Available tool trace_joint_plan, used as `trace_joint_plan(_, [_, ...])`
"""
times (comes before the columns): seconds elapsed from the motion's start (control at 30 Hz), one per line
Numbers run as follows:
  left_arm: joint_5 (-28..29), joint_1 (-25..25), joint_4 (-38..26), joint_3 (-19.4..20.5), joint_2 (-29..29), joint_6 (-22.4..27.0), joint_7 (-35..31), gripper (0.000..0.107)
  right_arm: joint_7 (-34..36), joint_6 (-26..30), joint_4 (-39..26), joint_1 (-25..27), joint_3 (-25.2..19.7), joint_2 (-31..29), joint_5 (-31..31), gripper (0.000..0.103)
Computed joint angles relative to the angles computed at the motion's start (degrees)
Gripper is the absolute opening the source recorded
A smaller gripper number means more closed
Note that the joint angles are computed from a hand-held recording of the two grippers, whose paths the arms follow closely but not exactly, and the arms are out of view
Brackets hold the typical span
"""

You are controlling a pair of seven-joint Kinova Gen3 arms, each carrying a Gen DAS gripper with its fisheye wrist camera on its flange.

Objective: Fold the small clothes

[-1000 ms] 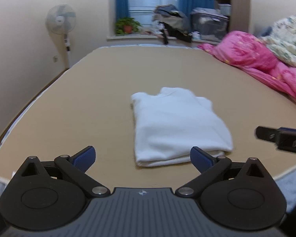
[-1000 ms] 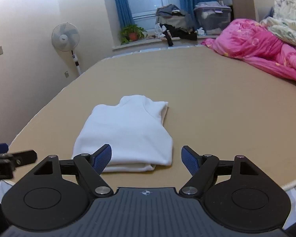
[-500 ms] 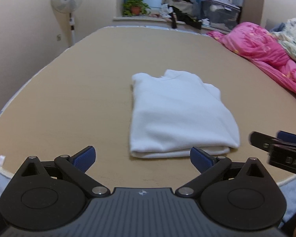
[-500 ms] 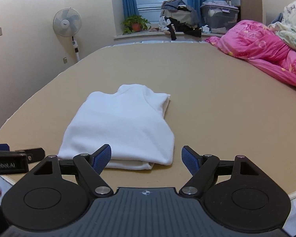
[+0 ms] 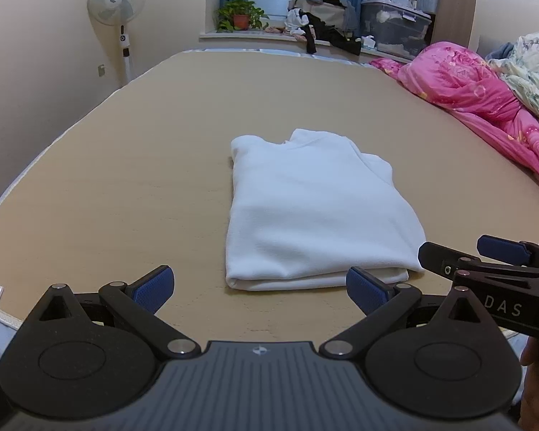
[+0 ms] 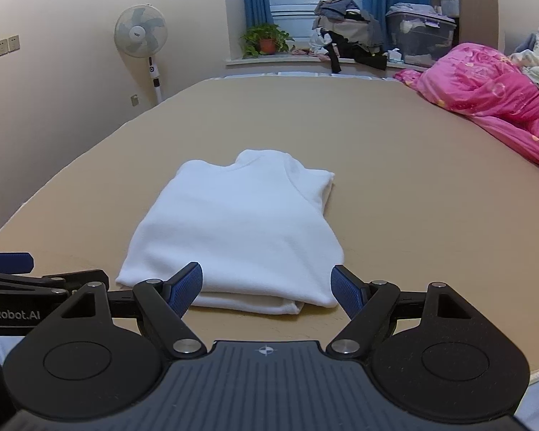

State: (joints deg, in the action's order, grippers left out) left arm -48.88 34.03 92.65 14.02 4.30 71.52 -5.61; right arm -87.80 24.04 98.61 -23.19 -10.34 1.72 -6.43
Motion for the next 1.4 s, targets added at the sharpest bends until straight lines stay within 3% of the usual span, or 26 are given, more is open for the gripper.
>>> trace_joint_plan(0.33, [-0.77,0.45,0.25,0.00,0.25,0.03,0.06,0.102,5.84,0.49,0.43,1.10,0.35,-0.95,-5.61,0.080])
trace_joint_plan(1.4, [-0.97,0.33,0.65,0.02,0.15,-0.46,0.09,0.102,4.46,0.66,0.63,0.61,0.32,-1.45,-4.20,0.080])
